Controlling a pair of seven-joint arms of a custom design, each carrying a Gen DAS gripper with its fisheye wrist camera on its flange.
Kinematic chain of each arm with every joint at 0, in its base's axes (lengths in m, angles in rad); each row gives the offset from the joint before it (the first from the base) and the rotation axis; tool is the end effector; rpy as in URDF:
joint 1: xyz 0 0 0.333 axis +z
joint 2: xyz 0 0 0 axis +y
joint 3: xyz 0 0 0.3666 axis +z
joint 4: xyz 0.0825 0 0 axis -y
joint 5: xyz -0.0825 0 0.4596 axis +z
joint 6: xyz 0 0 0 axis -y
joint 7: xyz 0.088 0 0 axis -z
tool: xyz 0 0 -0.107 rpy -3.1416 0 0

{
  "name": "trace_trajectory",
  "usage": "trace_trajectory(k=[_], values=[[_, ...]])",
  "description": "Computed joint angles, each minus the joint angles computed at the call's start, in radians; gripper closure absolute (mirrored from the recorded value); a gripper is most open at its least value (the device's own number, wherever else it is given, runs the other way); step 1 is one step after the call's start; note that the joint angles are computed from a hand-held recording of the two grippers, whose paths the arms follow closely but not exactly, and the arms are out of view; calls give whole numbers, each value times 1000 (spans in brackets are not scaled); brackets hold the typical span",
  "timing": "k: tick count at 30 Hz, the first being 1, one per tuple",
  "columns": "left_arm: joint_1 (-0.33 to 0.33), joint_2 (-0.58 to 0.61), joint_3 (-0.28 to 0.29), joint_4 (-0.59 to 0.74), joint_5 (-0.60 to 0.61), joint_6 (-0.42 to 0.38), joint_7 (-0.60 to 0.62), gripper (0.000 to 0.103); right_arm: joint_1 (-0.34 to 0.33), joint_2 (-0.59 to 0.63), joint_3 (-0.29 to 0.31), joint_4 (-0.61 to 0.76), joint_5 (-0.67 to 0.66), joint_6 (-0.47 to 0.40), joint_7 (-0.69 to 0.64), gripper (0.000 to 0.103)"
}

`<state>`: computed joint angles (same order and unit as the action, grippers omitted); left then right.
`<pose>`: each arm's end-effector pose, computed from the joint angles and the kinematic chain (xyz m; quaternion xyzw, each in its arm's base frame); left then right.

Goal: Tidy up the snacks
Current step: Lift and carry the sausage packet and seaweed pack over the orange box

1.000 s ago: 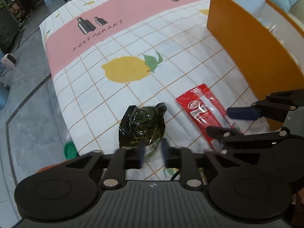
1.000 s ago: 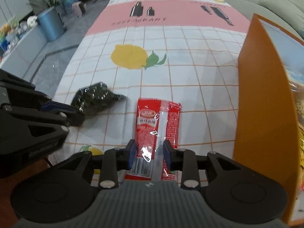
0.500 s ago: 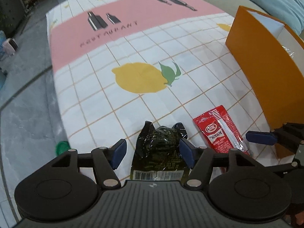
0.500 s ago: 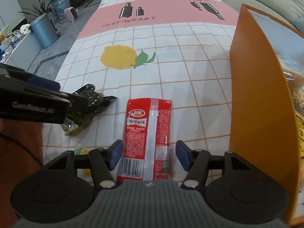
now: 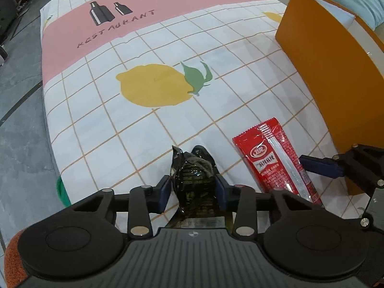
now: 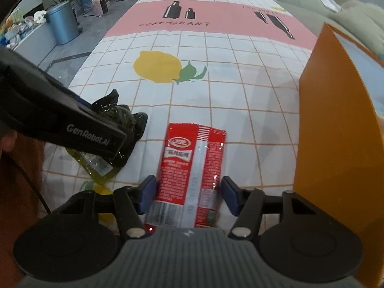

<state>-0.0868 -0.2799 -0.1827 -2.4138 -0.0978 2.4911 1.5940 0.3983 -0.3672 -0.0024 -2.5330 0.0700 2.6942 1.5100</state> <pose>0.5114 -0.1435 0.4606 -0.6125 0.7705 -0.1454 0.0999 0.4642 0.1915 0.4674 -0.8048 0.5325 -0.1322 0.2262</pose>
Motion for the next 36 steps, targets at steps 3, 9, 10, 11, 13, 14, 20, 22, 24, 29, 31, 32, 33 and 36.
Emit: trace_trajectory(k=[3,9,10,11,13,14,20,22,24,29,31,32,33,36], values=[[1,0,-3,1,9,0,-8,60,2,3,-4,7,12,-7,0,59],[11,-8,-15,-2,35,4,-61,61,13,1,-20,9,57,-1,-20,75],[13,-14,-18,-6,46,8,-73,61,18,-2,-27,8,74,4,-25,76],[14,-20,-20,-9,51,11,-83,61,22,-8,-33,6,90,8,-30,77],[10,-31,-15,-14,40,10,-91,61,22,-23,-32,-1,93,21,-37,77],[9,-37,-11,-16,30,7,-98,61,20,-31,-30,-5,91,29,-36,78],[17,-91,-16,-18,11,3,-164,61,25,-96,-46,-20,96,76,-30,78],[17,-109,-21,-9,15,0,-179,61,32,-123,-58,-24,97,88,-28,78],[15,-124,-27,5,20,-2,-190,61,38,-151,-73,-30,98,104,-28,78],[-3,-142,-50,56,41,6,-199,61,15,-223,-92,-43,71,127,3,78],[-19,-136,-55,82,38,12,-189,61,-2,-251,-97,-46,52,127,15,78],[-28,-127,-57,101,35,11,-181,61,-13,-266,-101,-48,41,128,19,78],[-37,-119,-61,117,33,10,-176,61,-23,-277,-105,-47,29,122,22,78],[-71,-84,-66,167,17,20,-142,61,-82,-302,-95,-42,-21,104,48,78]])
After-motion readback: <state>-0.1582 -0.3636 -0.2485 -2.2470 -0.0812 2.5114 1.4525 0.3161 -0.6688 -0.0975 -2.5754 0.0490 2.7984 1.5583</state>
